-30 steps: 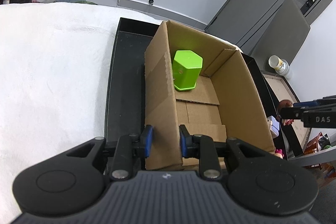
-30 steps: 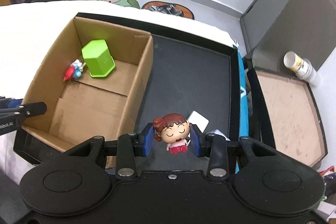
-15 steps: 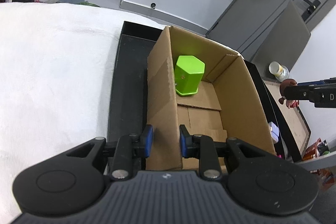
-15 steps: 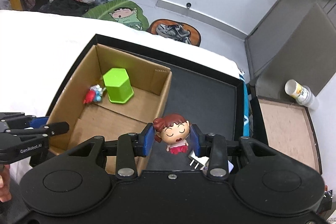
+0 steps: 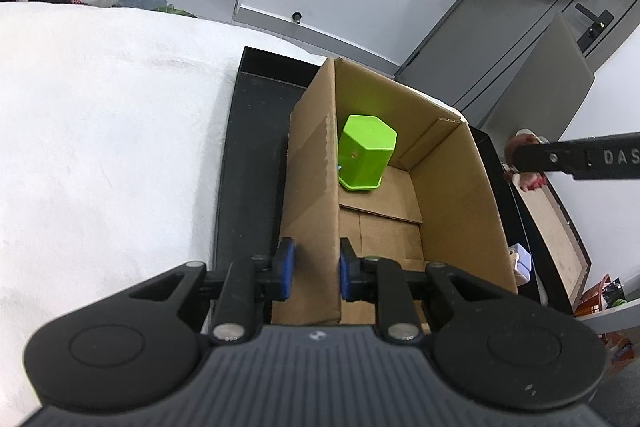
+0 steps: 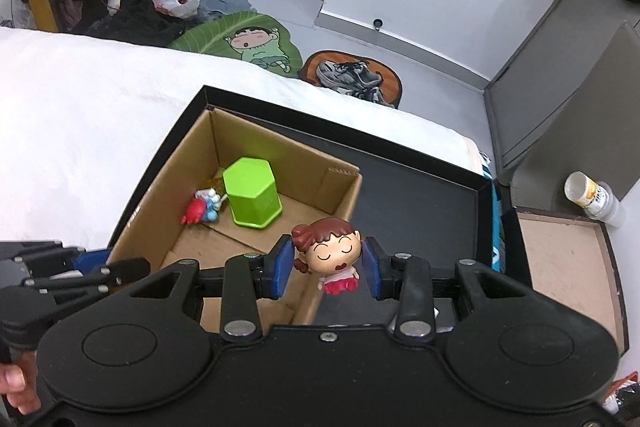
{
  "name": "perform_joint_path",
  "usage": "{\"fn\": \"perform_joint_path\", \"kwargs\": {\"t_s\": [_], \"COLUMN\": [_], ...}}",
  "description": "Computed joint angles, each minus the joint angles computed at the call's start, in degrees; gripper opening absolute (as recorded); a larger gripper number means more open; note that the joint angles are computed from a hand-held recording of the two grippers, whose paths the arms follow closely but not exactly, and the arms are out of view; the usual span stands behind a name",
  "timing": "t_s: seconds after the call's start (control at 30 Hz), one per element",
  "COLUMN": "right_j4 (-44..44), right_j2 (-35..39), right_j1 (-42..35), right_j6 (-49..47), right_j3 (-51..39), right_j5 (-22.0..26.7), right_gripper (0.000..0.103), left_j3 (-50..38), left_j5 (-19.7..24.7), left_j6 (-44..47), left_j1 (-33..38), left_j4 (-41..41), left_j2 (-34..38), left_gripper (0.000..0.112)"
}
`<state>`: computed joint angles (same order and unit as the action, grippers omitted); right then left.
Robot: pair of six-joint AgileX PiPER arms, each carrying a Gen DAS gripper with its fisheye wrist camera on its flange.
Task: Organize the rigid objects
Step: 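Lower the doll into the box and open the right tool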
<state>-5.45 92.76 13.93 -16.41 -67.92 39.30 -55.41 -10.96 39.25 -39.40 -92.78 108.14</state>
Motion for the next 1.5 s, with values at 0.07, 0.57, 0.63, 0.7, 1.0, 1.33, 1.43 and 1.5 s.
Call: {"fn": "perform_joint_path", "kwargs": {"t_s": [0.07, 0.57, 0.63, 0.7, 1.0, 1.33, 1.43, 1.5], "right_j4": [0.8, -6.5, -9.4, -10.5, -19.8, -14.4, -10.6, -7.6], "right_j2": [0.9, 6.4, 7.2, 7.9, 10.9, 8.1, 6.4, 5.2], "right_j1": [0.2, 5.4, 6.6, 7.1, 9.1, 7.1, 5.6, 4.2], "right_j6": [-0.2, 5.8, 7.8, 8.7, 15.3, 11.3, 8.3, 5.7], "right_j3": [-0.7, 0.5, 0.6, 0.4, 0.2, 1.5, 2.0, 2.1], "right_j5": [-0.1, -4.2, -4.5, -4.9, -6.7, -5.8, -5.3, -4.5], "right_gripper": [0.037, 0.037, 0.037, 0.037, 0.026, 0.027, 0.033, 0.037], "left_j3": [0.3, 0.5, 0.7, 0.9, 1.6, 1.9, 1.8, 1.8], "left_j5": [0.6, 2.2, 2.5, 2.5, 2.4, 2.5, 2.4, 2.4], "left_j6": [-2.1, -8.7, -12.5, -14.3, -23.3, -26.1, -24.6, -24.3], "left_j1": [0.3, 1.0, 1.2, 1.3, 1.4, 1.5, 1.4, 1.4], "left_j4": [2.2, 9.5, 13.0, 14.7, 23.5, 26.0, 24.7, 24.4], "left_j2": [-0.1, 0.2, 0.2, 0.3, 0.2, 0.1, 0.1, 0.1], "left_gripper": [0.021, 0.022, 0.022, 0.022, 0.023, 0.023, 0.023, 0.023]}}
